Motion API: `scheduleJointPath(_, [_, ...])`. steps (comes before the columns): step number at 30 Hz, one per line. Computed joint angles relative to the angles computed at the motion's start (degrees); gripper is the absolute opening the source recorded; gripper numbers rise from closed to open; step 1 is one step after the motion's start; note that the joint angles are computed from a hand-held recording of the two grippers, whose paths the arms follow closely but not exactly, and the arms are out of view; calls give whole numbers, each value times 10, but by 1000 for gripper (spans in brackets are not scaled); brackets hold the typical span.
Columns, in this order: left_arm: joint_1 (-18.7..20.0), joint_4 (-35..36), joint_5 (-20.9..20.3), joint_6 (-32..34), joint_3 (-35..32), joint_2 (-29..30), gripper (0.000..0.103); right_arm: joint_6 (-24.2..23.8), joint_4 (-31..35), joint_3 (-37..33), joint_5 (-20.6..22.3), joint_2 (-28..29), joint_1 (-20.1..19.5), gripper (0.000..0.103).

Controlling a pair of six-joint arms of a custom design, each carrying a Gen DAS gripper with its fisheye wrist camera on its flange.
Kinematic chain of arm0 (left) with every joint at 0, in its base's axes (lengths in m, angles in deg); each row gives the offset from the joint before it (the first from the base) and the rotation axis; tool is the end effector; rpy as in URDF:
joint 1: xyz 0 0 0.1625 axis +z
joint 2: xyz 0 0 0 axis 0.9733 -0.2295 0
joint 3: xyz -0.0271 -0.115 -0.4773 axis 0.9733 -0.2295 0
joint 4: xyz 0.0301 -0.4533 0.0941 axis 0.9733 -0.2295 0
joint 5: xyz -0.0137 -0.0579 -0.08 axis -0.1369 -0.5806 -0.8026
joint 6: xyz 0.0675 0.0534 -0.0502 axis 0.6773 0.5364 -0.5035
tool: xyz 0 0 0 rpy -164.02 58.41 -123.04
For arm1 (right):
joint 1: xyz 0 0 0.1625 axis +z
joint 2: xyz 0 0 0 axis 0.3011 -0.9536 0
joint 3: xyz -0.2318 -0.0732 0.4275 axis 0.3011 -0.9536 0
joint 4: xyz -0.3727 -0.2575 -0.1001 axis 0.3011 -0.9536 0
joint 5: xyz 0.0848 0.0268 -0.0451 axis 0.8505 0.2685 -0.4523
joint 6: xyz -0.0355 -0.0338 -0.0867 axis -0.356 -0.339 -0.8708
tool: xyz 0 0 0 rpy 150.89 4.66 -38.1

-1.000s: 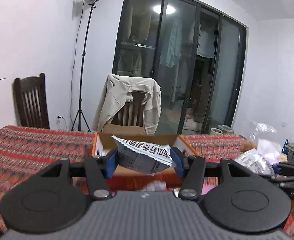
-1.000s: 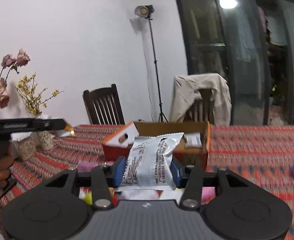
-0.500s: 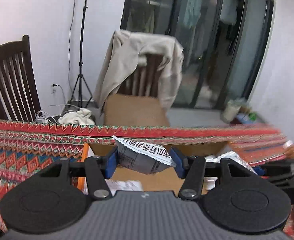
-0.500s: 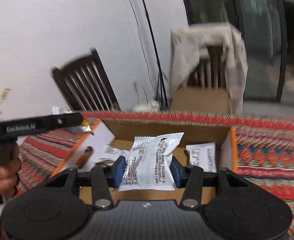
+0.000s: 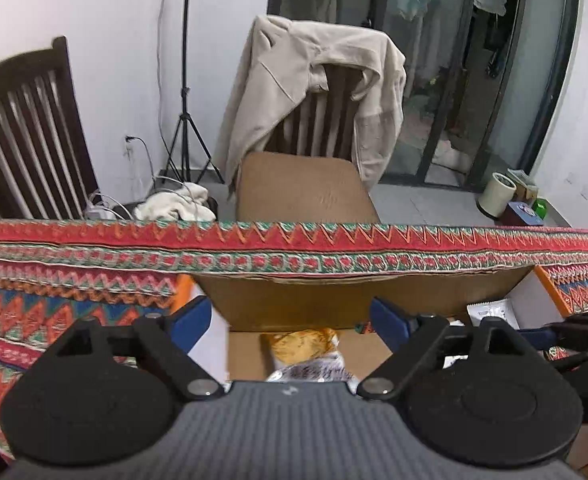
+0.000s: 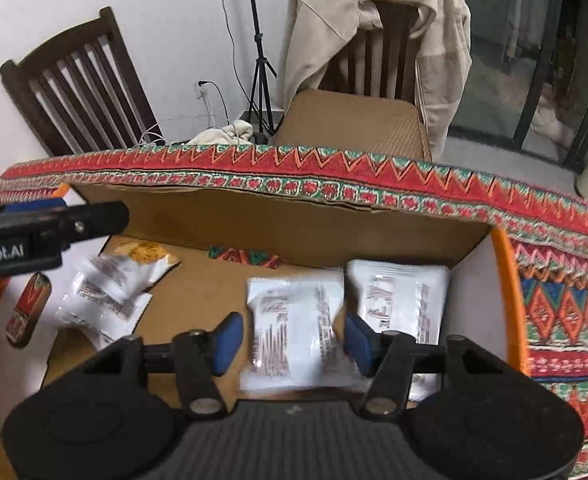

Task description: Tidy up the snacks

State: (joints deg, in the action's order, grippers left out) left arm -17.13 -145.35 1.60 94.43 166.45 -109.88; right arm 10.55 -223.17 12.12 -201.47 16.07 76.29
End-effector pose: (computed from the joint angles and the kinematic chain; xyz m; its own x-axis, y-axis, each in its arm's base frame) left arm -0.2698 -0.8336 0.1158 -0.7251 0.3344 -0.6021 0.6457 0.6342 -0.4254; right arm 0.1317 -0.8086 0.2183 -0.7715 0.0147 0.6360 -0.3659 0.8075 -0.4626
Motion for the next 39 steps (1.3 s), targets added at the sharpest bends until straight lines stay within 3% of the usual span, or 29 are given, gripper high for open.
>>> scheduleJointPath(3, [-11,-5,9,-1,31,-31,90,-6,-18,24,9,-23,6,66])
scheduleJointPath(12, [-72,4,28,-10,150,-159,100,-16,-76,137,15,-133,49,74])
scheduleJointPath(21, [-164,-51,41,12,363,-335,103,-60,-163,285,7,-261,115,89])
scheduleJointPath(26, [-217,-59,55,-30,474,-427,103,-70,-217,382,19,-335,145,95])
scheduleJointPath(31, [-271,-102,73,-61,579,-502,103,-71,-290,483,42,-391,167,100])
scheduleJointPath(34, [-310,-138,104,-74,640,-539,103,-73,-346,540,47,-409,180,102])
scheduleJointPath(39, [-364,-123,151,-140,723,-610,103,-77,-476,629,42,-406,205,103])
